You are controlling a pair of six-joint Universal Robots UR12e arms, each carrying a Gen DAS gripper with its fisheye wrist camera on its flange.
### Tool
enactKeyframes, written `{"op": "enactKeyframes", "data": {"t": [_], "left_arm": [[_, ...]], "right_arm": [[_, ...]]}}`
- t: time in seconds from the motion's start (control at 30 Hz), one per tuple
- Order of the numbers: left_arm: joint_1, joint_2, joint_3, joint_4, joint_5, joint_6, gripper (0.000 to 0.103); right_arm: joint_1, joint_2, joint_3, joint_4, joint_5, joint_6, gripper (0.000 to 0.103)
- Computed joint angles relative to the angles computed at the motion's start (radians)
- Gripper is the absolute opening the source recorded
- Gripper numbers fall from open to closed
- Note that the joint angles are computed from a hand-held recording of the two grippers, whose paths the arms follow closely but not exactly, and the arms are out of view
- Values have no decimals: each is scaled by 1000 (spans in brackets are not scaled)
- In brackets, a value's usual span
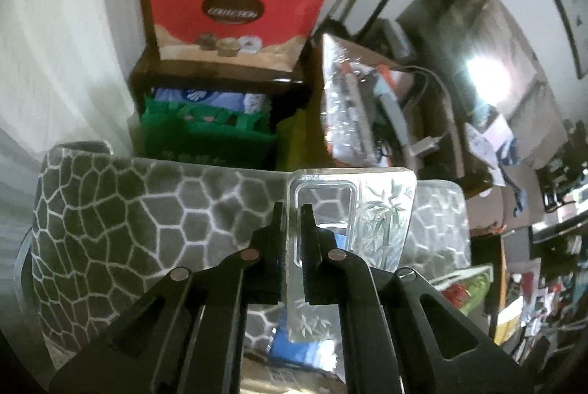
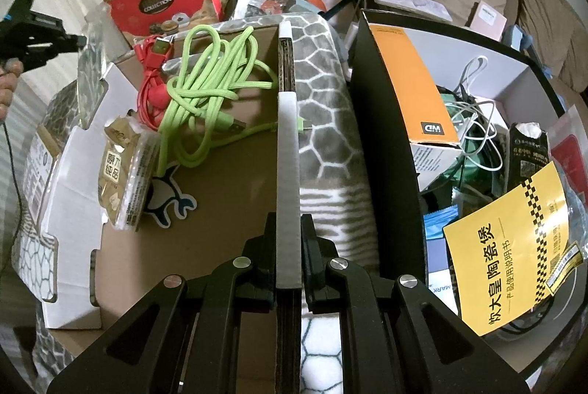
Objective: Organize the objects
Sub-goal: 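Grasp the clear bamboo-print phone case with the left tool, then carry the phone case into the box and stand it upright, then release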
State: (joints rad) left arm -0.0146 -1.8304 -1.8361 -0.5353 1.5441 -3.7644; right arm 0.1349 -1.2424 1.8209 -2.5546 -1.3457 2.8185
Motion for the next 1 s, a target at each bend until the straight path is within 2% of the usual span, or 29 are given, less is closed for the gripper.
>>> {"op": "enactKeyframes", "data": {"t": [0.2,0.4,0.57,0.77,1.0], "left_arm": [[-24,25,-8,30,5,29,6],[-53,54,-17,51,43,71,7],[-62,84,-31,79,45,83,7],[-100,100,-29,84,17,127,7],[-160,53,9,47,-42,147,6]], "right_arm": [[0,-1,-1,4,-1,-2,10],[-1,1,0,-1,0,1,10],[0,0,1,-3,-2,5,10],[0,3,-2,1,0,11,10],[3,8,-5,-1,-2,22,10]]}}
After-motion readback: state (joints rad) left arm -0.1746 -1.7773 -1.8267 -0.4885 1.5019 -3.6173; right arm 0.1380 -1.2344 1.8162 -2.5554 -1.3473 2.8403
